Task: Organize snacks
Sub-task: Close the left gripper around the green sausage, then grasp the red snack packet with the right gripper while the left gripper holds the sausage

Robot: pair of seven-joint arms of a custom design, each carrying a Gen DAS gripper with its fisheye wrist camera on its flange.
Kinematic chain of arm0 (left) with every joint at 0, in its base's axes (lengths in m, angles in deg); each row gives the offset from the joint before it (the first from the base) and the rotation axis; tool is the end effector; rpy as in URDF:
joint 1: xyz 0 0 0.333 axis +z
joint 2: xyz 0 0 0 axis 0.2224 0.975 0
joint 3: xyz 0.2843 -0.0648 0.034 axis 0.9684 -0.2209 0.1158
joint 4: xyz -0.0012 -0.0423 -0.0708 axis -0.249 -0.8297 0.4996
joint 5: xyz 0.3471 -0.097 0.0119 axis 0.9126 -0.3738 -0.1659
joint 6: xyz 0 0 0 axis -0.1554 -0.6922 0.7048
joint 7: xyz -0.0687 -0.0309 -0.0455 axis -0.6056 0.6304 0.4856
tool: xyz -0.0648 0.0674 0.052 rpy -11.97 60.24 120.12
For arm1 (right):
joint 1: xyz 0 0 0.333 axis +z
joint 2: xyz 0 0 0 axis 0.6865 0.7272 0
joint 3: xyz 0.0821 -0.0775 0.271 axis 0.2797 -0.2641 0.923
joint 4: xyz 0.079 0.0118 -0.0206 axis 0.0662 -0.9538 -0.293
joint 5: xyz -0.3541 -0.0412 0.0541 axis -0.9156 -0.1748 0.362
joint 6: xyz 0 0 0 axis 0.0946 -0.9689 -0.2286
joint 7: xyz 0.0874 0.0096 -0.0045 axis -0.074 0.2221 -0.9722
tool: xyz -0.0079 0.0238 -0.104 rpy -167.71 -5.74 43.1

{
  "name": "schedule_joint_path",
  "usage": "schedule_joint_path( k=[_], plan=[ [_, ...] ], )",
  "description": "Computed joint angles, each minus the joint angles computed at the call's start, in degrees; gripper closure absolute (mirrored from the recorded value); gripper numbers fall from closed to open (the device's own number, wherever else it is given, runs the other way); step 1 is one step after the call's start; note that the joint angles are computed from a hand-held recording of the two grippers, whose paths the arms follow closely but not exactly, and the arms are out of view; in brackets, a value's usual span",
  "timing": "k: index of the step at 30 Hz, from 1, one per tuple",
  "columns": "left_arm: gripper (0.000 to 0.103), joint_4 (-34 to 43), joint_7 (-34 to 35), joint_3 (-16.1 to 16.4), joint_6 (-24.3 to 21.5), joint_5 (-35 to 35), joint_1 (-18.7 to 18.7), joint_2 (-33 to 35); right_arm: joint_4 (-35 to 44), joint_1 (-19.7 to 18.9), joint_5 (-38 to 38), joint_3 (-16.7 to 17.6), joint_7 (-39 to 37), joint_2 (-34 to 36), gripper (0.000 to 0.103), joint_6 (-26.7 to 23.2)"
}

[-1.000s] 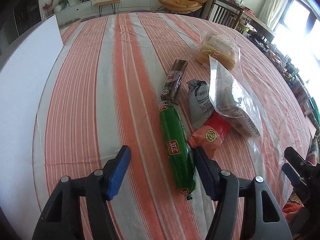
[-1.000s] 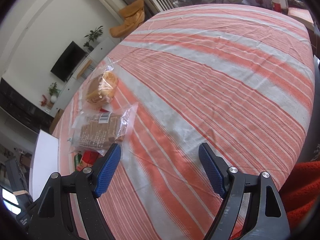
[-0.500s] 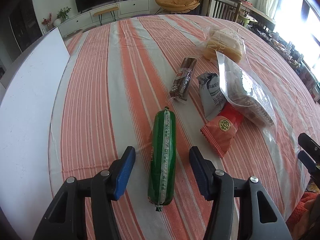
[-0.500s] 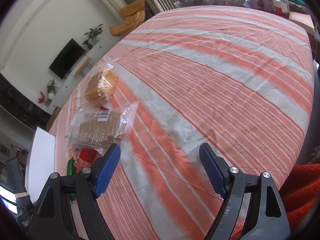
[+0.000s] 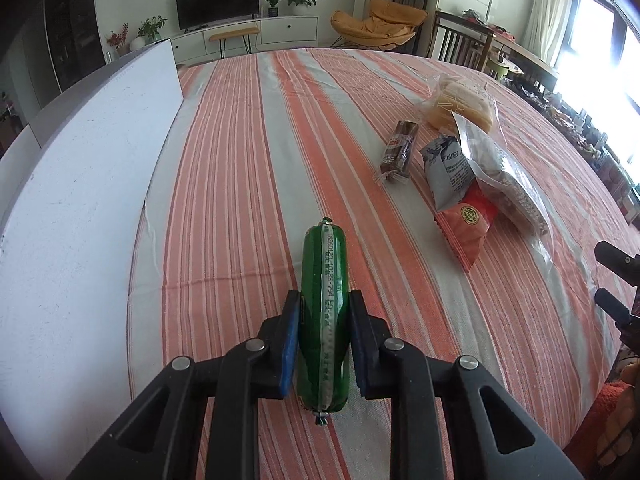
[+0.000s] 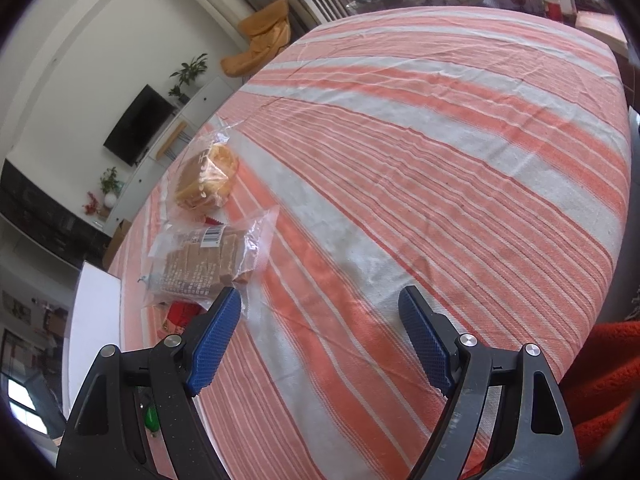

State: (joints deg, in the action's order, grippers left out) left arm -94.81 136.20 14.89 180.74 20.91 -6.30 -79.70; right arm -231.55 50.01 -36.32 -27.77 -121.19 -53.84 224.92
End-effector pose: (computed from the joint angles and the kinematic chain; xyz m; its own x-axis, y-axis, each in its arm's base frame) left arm 0.4812 -0.3295 0.4951 -0.4247 -0.9028 0.0676 -0.7665 0.3188 -0.5575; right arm 0.3455 0.2164 0.4804 -0.6132 -0.5729 -0.5439 -0.3590 0.8154 -0.4542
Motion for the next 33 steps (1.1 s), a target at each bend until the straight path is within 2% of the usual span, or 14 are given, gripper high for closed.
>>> schedule_joint_path(
  k=[2, 6, 7, 9, 13, 15, 17, 19, 22, 24, 25, 28, 31, 33],
  plan=[
    [0.081, -0.65, 0.89, -0.09, -0.03, -2.56, 0.3, -0.64, -2.78, -0.73, -0.91, -0.7, 1.69, -1.14, 0.018, 7.5],
    [0.081, -1.97, 4.03, -0.23, 0.34, -7.76, 0.73, -1.79, -4.62, -6.51, -4.3, 1.1, -1.28, 1.59, 0.019, 29.32],
    [0.081, -2.44, 4.76, -0.25, 0.49, -8.98, 0.77, -2.2, -3.99, -8.21, -3.94, 2.42, -3.7, 3.3, 0.019, 33.88],
    [0.081, -3.19, 5.96, -0.27, 0.76, -11.3, 0.79, -2.74, -2.23, -5.6, 3.61, 1.98, -15.08, 8.39, 0.02, 38.81],
    [0.081, -4.58, 8.62, -0.13, 0.48, -15.34, 0.77, -4.32, 5.98, 13.72, 14.41, -12.25, -30.29, 17.78, 0.021, 29.13],
    [0.081, -5.49, 9.8, -0.05, 0.71, -16.92, 0.63, -5.54, 12.11, 23.69, 13.08, -21.99, -31.89, 22.11, 0.021, 22.44],
    [0.081, -6.51, 10.97, 0.13, 0.96, -18.51, 0.41, -7.03, 19.24, 28.43, 12.66, -27.01, -33.79, 26.21, 0.021, 14.45],
    [0.081, -7.41, 11.92, 0.43, 0.97, -20.08, 0.17, -8.51, 26.76, 25.81, 8.57, -25.27, -31.39, 30.31, 0.021, 5.65],
    [0.081, -8.39, 14.34, 1.09, -0.1, -22.95, -0.38, -10.53, 32.54, 23.16, 7.21, -23.72, -30.39, 34.11, 0.023, 0.84],
    [0.081, -9.17, 16.17, 1.52, -0.93, -24.59, -0.78, -11.93, 33.9, 21.38, 12.98, -21.75, -36.67, 34.65, 0.064, -1.96],
    [0.081, -9.74, 17.2, 1.78, -1.08, -25.68, -1.04, -12.73, 31.93, 20.12, 19.12, -20.53, -41.49, 33.85, 0.078, 0.59],
    [0.081, -10.8, 19.63, 2.49, -1.77, -28.04, -1.67, -14.52, 25.18, 18.31, 32.92, -17.49, -52.88, 28.63, 0.078, 3.14],
    [0.081, -11.62, 21.81, 3.1, -2.11, -30.35, -2.21, -15.83, 21.24, 21.95, 54.53, -18.8, -73.2, 24.01, 0.078, 1.01],
    [0.081, -11.65, 22.45, 3.18, -1.96, -31.09, -2.41, -16.12, 21.13, 15.9, 50.49, -12.72, -73.05, 21.61, 0.078, -4.57]
  ],
)
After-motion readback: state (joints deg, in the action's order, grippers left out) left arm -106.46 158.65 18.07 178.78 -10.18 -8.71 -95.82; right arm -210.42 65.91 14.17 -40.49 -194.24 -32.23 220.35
